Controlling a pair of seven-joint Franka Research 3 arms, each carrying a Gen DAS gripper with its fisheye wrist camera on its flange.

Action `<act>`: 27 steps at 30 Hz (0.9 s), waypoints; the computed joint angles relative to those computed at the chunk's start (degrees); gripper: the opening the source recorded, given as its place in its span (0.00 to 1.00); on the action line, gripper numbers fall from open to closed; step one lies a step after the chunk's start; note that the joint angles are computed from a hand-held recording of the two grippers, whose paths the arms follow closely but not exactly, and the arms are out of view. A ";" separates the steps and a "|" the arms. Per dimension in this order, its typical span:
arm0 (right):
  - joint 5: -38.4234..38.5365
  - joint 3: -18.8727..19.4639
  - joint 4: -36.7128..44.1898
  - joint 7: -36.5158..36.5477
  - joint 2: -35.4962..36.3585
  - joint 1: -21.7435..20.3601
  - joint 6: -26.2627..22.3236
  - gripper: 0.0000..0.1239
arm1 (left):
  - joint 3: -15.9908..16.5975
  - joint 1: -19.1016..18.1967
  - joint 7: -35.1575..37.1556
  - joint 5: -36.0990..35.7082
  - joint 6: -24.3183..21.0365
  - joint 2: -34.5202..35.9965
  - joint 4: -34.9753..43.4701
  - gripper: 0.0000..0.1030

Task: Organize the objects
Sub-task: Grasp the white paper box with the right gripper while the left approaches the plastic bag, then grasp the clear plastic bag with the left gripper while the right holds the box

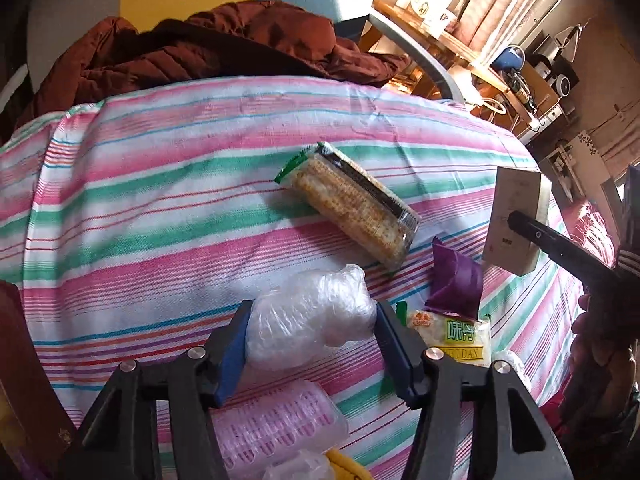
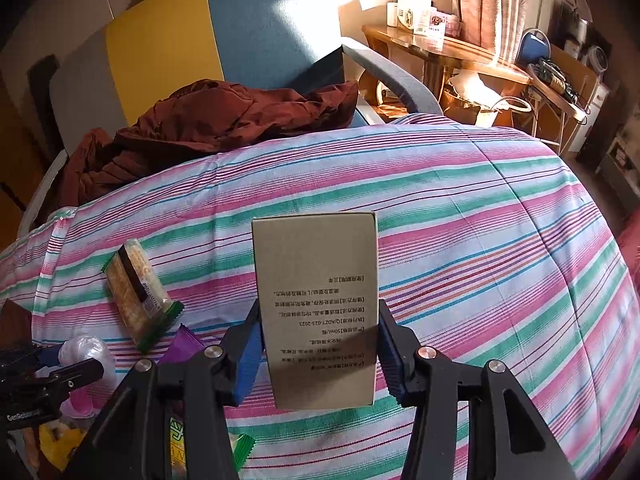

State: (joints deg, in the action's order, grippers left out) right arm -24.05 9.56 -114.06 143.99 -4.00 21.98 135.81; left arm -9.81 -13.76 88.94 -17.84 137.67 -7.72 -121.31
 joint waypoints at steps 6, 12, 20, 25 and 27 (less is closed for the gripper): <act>1.74 0.03 -1.56 -0.57 -1.17 -0.24 4.14 0.41 | 1.43 -1.19 2.36 -2.20 2.71 -8.39 -5.77 0.59; 1.35 0.98 -4.31 1.57 -4.16 -1.36 9.06 0.41 | 3.88 -2.39 2.09 0.88 4.35 -20.93 -14.04 0.59; 2.11 3.92 -3.85 1.47 -5.93 -0.84 12.20 0.41 | 10.36 0.27 -1.94 5.36 2.15 -37.79 -23.93 0.59; 5.10 5.71 -0.77 -0.54 -4.12 2.17 14.48 0.41 | 13.53 5.41 -5.09 8.90 0.11 -44.66 -28.13 0.59; 5.51 6.48 2.14 -1.86 -2.01 3.88 14.91 0.41 | 14.50 7.47 -6.02 10.21 -0.79 -47.09 -29.79 0.59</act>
